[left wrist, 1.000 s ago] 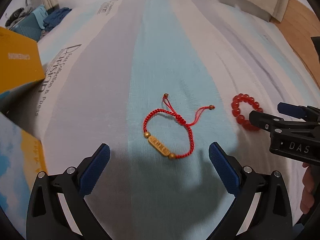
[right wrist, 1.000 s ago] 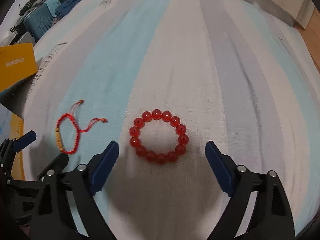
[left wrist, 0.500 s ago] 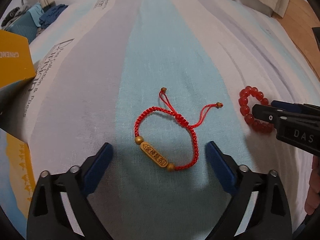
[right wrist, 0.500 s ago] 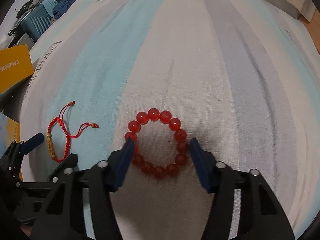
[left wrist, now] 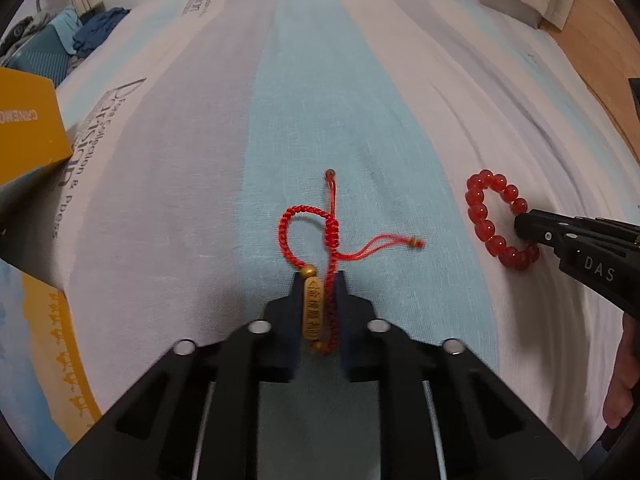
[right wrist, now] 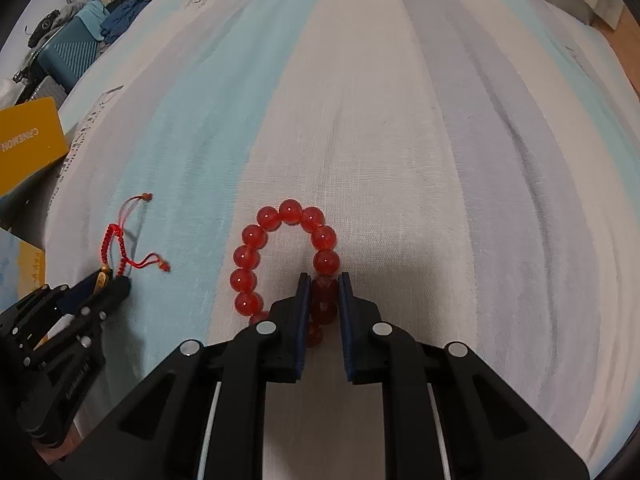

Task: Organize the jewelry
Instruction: 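Grasp the red cord bracelet with the left tool while the right tool grasps the red bead bracelet, then carry the red cord and red bead bracelets with both tools into the white box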

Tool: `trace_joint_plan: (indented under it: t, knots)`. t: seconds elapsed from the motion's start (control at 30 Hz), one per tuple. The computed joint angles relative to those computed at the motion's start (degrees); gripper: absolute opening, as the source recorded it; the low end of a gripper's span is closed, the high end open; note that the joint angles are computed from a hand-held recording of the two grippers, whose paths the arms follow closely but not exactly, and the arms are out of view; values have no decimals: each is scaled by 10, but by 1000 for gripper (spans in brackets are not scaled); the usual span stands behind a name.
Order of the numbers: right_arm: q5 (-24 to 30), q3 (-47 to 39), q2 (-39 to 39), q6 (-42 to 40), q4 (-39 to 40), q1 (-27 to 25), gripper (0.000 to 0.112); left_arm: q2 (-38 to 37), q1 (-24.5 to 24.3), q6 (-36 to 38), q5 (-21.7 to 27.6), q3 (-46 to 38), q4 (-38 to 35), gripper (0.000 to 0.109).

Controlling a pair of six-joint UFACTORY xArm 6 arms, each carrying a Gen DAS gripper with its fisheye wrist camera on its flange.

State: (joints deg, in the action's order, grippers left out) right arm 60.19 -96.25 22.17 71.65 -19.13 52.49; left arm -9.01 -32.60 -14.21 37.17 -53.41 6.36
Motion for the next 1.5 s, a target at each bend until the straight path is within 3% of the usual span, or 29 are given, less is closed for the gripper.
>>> trace_joint_plan:
  t: [0.57, 1.5]
  knots:
    - [22, 20, -55, 39, -41, 34, 13, -61, -17, -20, 44, 7, 27, 7]
    - [151, -109, -34, 65, -81, 119, 13, -219, -24, -21, 140, 44, 30, 7]
